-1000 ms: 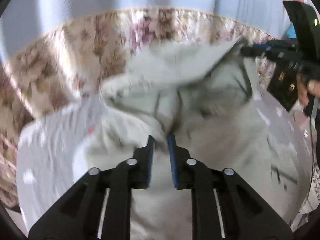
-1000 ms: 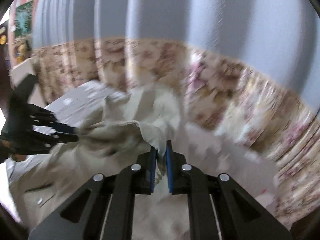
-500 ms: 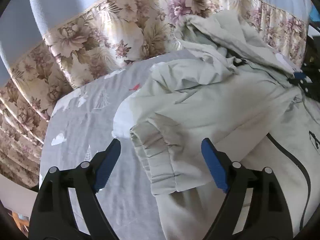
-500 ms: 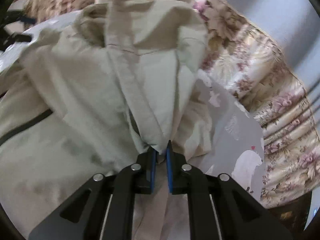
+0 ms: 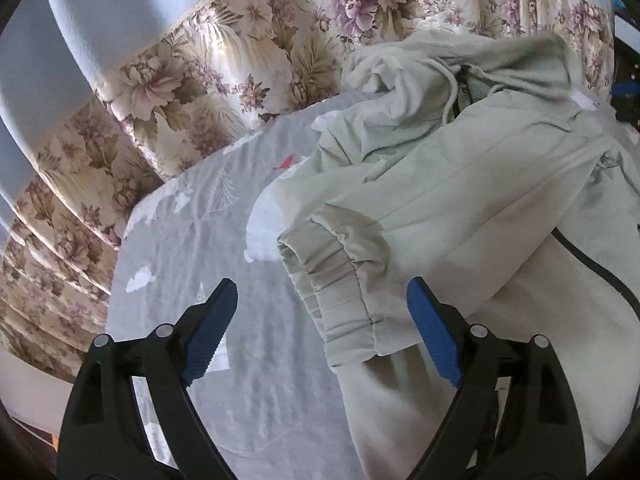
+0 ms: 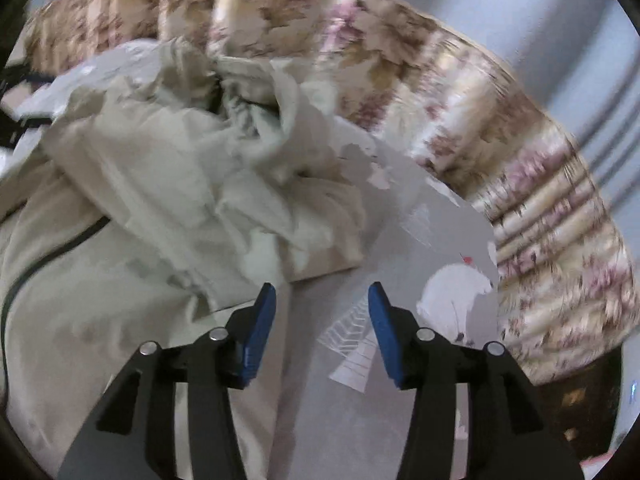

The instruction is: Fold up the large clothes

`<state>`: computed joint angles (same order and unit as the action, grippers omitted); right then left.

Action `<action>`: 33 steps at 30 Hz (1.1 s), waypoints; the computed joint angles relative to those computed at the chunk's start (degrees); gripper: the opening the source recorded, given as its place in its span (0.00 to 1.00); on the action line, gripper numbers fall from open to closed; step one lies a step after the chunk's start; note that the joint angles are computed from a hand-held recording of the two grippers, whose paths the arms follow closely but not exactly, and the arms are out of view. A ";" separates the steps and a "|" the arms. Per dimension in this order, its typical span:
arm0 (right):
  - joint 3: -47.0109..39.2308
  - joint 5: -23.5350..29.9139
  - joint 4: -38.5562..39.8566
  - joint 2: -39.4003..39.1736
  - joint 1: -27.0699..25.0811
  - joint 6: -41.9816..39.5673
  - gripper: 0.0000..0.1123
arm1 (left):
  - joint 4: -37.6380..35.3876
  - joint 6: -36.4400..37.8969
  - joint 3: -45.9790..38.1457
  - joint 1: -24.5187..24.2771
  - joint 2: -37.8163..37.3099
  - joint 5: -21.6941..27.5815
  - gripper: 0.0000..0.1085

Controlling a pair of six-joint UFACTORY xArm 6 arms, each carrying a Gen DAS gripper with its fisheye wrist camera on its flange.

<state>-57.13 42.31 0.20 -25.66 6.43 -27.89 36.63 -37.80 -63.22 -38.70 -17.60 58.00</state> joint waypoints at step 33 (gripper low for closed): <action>-34.41 10.08 11.24 25.32 1.07 3.85 0.43 | -15.36 9.93 -5.45 9.69 1.37 -0.25 0.85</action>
